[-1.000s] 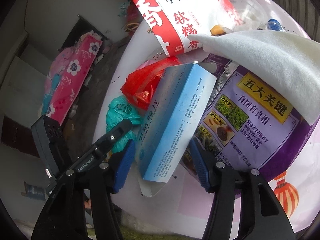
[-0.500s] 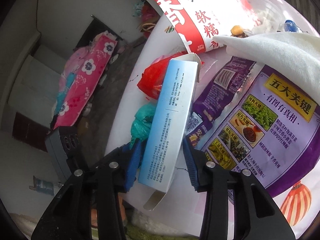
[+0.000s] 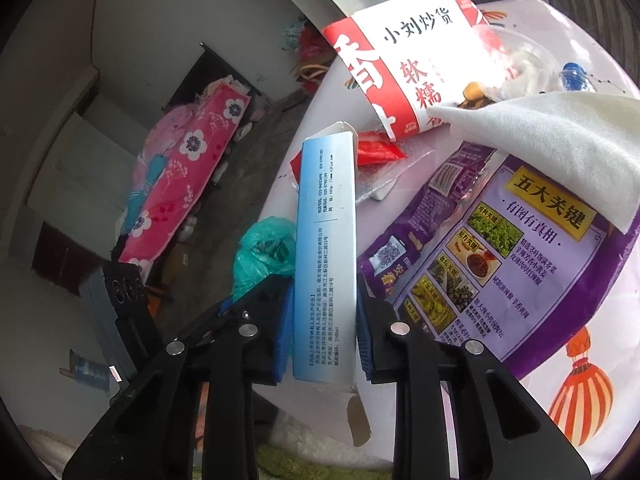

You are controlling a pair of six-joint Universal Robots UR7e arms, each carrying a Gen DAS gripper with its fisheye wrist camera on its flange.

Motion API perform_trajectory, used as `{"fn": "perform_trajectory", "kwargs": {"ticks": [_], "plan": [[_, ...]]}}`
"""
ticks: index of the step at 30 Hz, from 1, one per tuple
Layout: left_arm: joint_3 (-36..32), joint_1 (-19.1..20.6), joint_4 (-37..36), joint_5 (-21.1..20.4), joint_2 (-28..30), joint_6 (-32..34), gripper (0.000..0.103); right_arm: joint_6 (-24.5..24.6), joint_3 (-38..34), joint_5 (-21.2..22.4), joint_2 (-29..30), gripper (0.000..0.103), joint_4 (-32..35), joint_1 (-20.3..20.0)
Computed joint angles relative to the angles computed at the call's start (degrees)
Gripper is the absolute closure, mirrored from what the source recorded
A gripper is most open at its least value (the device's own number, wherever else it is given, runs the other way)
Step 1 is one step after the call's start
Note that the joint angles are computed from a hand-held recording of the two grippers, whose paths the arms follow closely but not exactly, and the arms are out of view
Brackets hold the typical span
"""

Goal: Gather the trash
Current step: 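Grasp the teal plastic bag with the left tool while the right tool grasps the blue-white medicine box, then carry both items to the blue wastebasket and open both tools to drop them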

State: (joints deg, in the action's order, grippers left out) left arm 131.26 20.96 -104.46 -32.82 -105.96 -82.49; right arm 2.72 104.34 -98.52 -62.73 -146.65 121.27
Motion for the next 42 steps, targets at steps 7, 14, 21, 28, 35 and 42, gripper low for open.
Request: {"fn": "perform_trajectory", "kwargs": {"ticks": [7, 14, 21, 28, 35, 42], "plan": [[-3.7, -6.5, 8.9, 3.5, 1.2, -8.1, 0.057, -3.8, 2.3, 4.5, -4.8, 0.078, -2.4, -0.3], [-6.4, -8.6, -4.9, 5.9, 8.2, 5.7, 0.057, -6.4, 7.2, 6.0, -12.1, 0.078, -9.4, -0.6], [-13.1, -3.1, -38.5, -4.3, 23.7, 38.2, 0.057, -4.3, 12.9, 2.0, -22.4, 0.078, -18.7, -4.7], [-34.1, 7.2, -41.3, -29.7, 44.1, 50.8, 0.057, 1.4, 17.2, -15.6, -31.2, 0.078, -30.1, -9.4], [-65.2, 11.8, -19.1, -41.4, 70.6, 56.8, 0.056, 13.3, 19.5, -22.3, -35.0, 0.077, -31.6, -21.7], [-95.3, 13.9, -2.4, -42.5, 94.3, 60.5, 0.055, 18.3, 16.3, -15.6, -34.6, 0.074, -28.3, -35.7]]}}
